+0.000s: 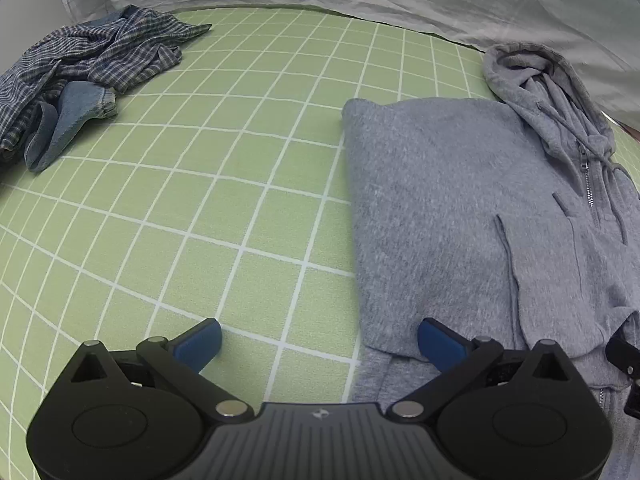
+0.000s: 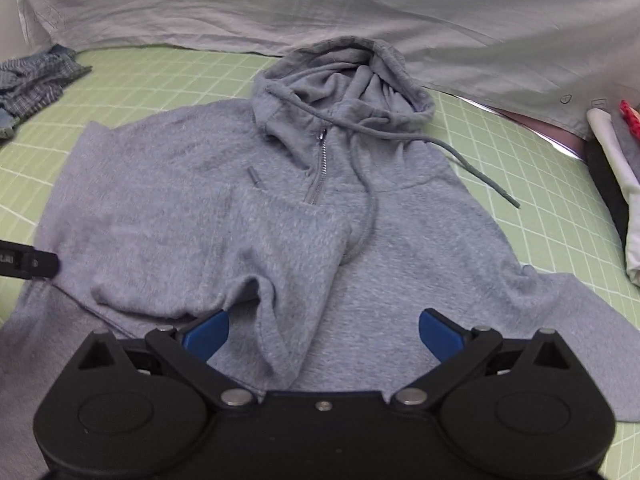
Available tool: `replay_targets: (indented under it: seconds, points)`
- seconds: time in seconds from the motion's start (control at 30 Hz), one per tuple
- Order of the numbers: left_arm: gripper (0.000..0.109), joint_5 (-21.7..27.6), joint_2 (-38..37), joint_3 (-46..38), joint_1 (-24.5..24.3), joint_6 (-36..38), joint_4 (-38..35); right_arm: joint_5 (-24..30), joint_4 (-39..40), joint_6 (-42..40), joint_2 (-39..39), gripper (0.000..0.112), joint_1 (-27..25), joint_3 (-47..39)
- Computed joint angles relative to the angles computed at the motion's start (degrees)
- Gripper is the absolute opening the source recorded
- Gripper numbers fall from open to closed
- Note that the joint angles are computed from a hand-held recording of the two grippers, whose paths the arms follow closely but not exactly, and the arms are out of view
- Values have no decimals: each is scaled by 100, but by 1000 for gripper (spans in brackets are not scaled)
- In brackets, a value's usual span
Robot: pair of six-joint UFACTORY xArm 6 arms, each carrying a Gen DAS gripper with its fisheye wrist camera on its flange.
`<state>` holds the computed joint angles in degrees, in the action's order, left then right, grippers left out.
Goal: Fold clothes
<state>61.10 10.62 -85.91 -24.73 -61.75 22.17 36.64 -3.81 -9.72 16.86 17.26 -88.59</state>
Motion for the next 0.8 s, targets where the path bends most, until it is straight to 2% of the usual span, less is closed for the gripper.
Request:
replay_targets:
  seconds: [0.2,0.3,0.37,0.43,0.5,0.57,0.63,0.7,0.8]
  points:
    - [103,27,22,-29,13,39,-44,10,-329,309,281,101,-30,-297]
    - [103,89,63,-98,29,81,-127,-152,-539,627,404,96,-100,-466]
    - [103,150,99,-180,61,119,-254,-318,-840,1142,447,86,-238,-580]
    - [103,-112,8,-58,104,82,-319,-448,-1262,1855,486,86,-427,-726]
    - [103,-283,15,-57,102,76,-268,-417,-1849,2933,495,86,-707,-877]
    - [103,113,326,-506,43,233,-145,-229,-2395,3971,575,87,-970,-1145]
    - [103,427,610,-863,1,455,-42,309,-2754,4773,683,87,-1186,-1378]
    - [103,395,717,-976,35,626,-143,715,-2613,4890,747,87,-1357,-1481]
    - [103,416,894,-1225,36,887,-171,799,-2306,4596,578,87,-1480,-1150]
